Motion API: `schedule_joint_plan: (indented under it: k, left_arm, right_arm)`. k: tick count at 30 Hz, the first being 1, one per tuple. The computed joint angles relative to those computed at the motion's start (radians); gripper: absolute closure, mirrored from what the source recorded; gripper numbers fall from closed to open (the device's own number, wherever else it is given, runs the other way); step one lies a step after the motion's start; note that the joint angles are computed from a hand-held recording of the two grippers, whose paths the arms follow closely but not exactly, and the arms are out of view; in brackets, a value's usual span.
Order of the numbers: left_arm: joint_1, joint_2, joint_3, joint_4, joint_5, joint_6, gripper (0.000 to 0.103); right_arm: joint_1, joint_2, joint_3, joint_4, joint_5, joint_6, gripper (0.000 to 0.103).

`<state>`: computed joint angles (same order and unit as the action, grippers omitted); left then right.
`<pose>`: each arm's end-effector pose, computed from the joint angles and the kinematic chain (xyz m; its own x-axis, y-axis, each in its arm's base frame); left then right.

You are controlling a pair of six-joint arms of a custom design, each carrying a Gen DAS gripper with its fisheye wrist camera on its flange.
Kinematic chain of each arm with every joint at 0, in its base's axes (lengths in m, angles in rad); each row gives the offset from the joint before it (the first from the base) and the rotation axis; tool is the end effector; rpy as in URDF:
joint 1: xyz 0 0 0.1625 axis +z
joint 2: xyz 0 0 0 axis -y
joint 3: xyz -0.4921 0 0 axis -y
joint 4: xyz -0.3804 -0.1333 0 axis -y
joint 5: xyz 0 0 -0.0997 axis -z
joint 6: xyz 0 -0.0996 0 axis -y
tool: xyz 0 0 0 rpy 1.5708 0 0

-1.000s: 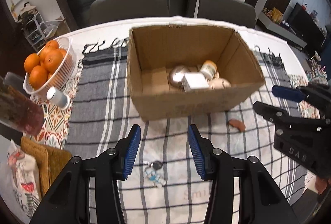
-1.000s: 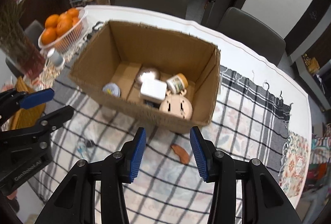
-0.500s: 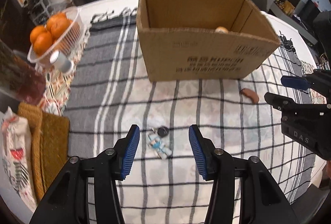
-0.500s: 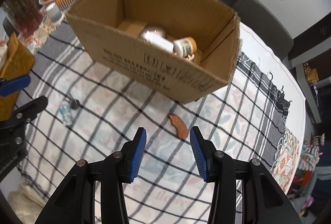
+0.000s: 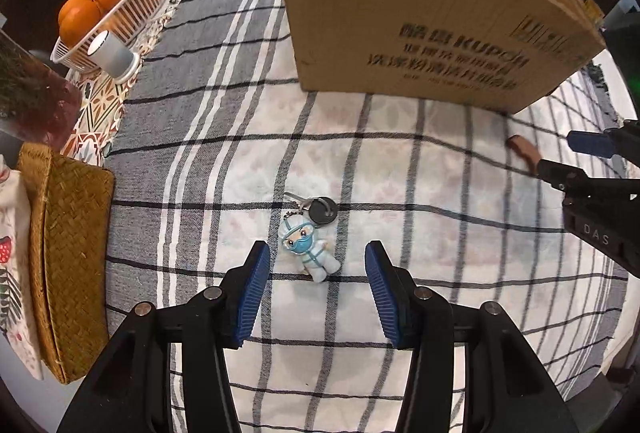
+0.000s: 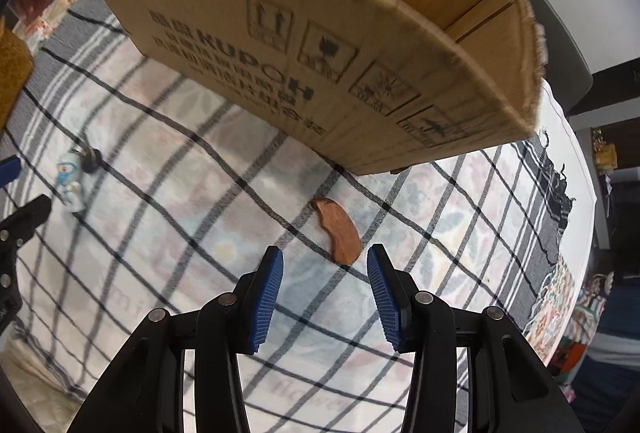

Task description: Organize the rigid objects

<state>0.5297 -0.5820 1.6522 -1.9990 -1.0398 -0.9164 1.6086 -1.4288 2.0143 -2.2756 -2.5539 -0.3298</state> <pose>-0.4440 -0.4729 -0.0292 -0.6543 0.2251 -0.7220 0.2826 0.9583 0.0427 0.0690 -0.4900 0.3965 -0.5156 -0.2475 0.8203 -0.2161 0.9640 0.1550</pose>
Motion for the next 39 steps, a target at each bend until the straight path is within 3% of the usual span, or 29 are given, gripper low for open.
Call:
schedule_joint_plan:
  k: [13, 20, 27, 33, 37, 39]
  left_arm:
    - [0.036, 0.043, -0.018, 0.014, -0.041, -0.097, 0.054]
    - [0.041, 0.059, -0.022, 0.018, -0.04, -0.098, 0.054]
    - [0.036, 0.071, -0.023, 0.024, -0.01, -0.096, 0.055]
    - [0.019, 0.087, -0.018, 0.04, 0.022, -0.1, 0.055]
    - [0.021, 0.092, -0.013, 0.032, 0.006, -0.098, 0.055]
    - [0.028, 0.095, -0.006, 0.004, -0.006, -0.085, 0.06]
  right_arm:
    - [-0.059, 0.056, -0.016, -0.032, -0.03, -0.054, 0.058]
    - [-0.064, 0.068, 0.001, -0.15, -0.03, -0.162, 0.059]
    - [-0.066, 0.062, 0.035, -0.231, -0.004, -0.205, 0.062]
    - [-0.09, 0.045, 0.09, -0.372, 0.044, -0.285, 0.065]
    - [-0.104, 0.044, 0.1, -0.385, 0.061, -0.283, 0.066]
    - [-0.105, 0.04, 0.104, -0.389, 0.068, -0.277, 0.066]
